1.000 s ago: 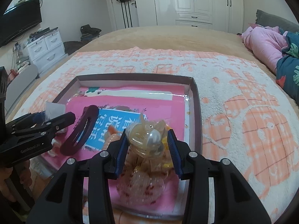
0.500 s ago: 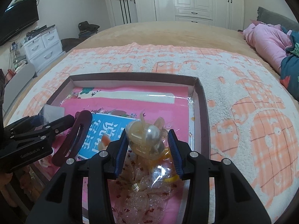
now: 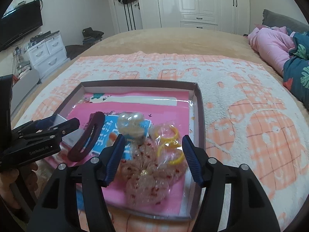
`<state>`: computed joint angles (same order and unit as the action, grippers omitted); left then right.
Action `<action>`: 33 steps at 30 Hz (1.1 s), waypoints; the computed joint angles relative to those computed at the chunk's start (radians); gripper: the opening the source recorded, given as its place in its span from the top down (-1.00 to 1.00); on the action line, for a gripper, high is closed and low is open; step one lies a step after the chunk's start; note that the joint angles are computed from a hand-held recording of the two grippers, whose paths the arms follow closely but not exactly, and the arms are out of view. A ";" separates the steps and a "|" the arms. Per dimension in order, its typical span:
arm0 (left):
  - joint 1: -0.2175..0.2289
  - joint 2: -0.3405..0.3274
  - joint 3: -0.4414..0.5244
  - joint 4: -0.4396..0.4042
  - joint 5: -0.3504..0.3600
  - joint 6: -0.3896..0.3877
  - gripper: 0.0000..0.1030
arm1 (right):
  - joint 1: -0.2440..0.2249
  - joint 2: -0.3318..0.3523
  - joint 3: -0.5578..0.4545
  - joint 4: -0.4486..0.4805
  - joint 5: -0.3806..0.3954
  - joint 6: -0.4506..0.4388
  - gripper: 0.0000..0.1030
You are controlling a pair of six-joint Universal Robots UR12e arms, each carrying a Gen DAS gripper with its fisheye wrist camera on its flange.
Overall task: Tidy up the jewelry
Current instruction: 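Carry the earring card into the tray with the left tool while the right tool drops the claw clip, then grasp the clear plastic bag with the left tool while the right tool grasps the blue box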
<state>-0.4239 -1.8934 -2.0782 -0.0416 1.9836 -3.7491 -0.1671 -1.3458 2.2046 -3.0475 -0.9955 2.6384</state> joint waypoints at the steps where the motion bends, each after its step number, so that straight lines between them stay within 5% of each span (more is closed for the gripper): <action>1: -0.002 0.005 -0.005 0.003 0.004 -0.002 -0.45 | -0.003 -0.005 0.005 -0.001 0.005 0.000 -0.24; 15: -0.053 0.082 -0.091 0.010 0.093 -0.054 -0.62 | -0.045 -0.103 0.090 0.008 0.077 -0.040 -0.39; 33: -0.099 0.147 -0.179 -0.017 0.161 -0.137 -0.73 | -0.044 -0.188 0.174 0.070 0.106 -0.140 -0.43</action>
<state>-0.5229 -1.7462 -2.2569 -0.0586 2.1449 -3.8863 -0.2113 -1.5342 2.3783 -2.9777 -0.8894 2.4985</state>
